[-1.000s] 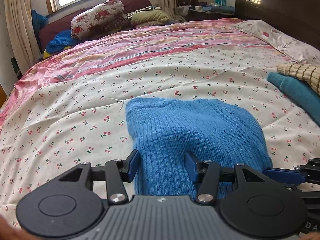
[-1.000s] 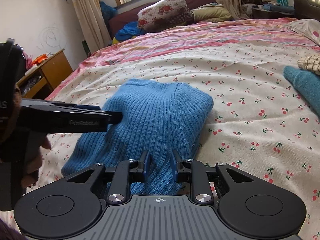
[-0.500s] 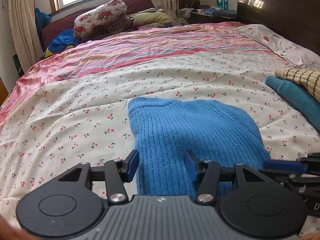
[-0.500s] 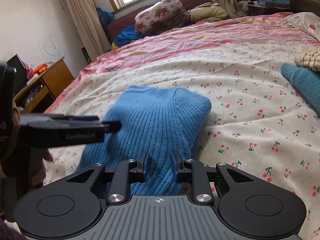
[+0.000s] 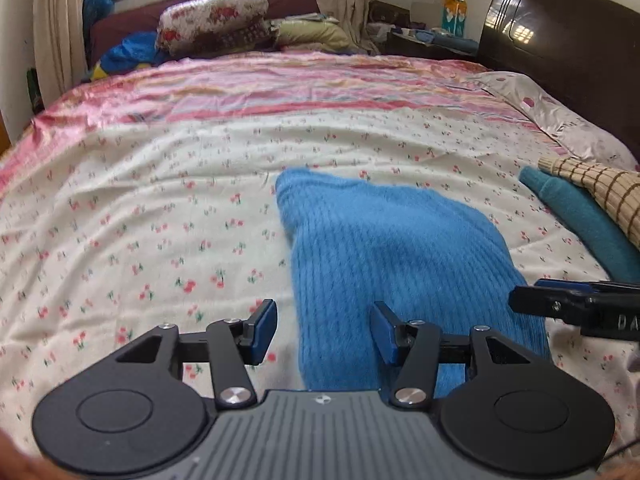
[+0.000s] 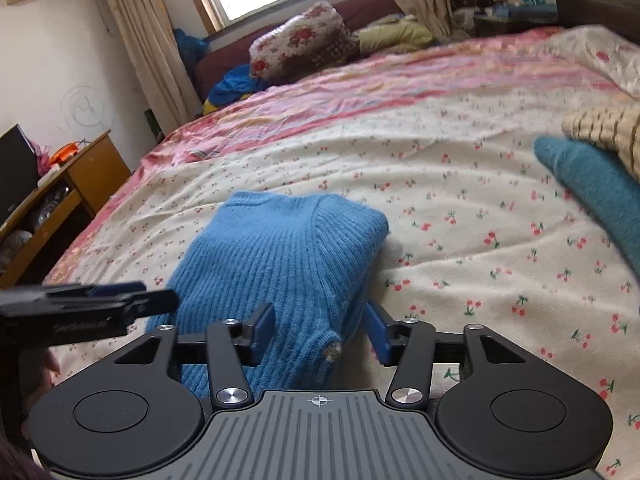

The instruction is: Fold small clothes

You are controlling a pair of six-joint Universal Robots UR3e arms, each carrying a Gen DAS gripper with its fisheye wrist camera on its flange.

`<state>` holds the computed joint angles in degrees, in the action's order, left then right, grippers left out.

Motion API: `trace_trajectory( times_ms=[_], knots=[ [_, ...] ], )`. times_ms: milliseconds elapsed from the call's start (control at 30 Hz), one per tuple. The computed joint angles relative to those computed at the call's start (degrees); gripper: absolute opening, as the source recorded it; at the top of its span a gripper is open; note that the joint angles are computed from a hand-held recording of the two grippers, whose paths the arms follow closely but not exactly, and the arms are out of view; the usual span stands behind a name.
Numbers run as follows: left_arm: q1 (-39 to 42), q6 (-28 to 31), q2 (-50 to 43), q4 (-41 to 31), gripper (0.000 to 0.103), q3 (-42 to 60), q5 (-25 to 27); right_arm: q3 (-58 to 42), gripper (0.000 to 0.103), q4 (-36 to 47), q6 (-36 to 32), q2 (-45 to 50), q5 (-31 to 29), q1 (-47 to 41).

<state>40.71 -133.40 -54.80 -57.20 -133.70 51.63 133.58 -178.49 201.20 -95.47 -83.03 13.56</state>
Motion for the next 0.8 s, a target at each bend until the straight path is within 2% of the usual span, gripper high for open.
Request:
trace_trajectory(
  times_ms=[200, 267, 367, 467, 633, 733, 800],
  knots=[
    [4.08, 5.22, -3.7, -9.61, 0.06, 2.14, -4.07, 3.23, 0.059, -1.36, 1.96, 1.57, 10.13, -5.47],
    [4.66, 7.22, -4.9, -12.68, 0.061, 2.93, -4.93, 5.27, 0.06, -3.71, 2.9, 2.64, 16.23, -8.66],
    [4.81, 8.54, -6.84, -13.02, 0.065, 2.68, -5.71, 7.79, 0.061, -8.66, 4.77, 5.59, 23.22, -12.11],
    [4.88, 9.07, -9.88, -13.33, 0.068, 3.24, -6.81, 8.65, 0.066, -13.64, 5.48, 8.36, 24.62, -12.33],
    [3.23, 6.92, -15.21, -10.31, 0.077, 3.48, -8.42, 8.69, 0.067, -19.07, 7.63, 12.54, 28.29, -13.77],
    [1.29, 5.36, -17.42, -6.86, 0.079, 3.36, -8.82, 8.04, 0.067, -23.65, 8.82, 16.36, 29.25, -13.75],
    [0.8, 6.07, -18.16, -7.77, 0.076, 4.02, -9.32, 8.4, 0.067, -25.48, 9.71, 17.45, 30.46, -14.51]
  ],
)
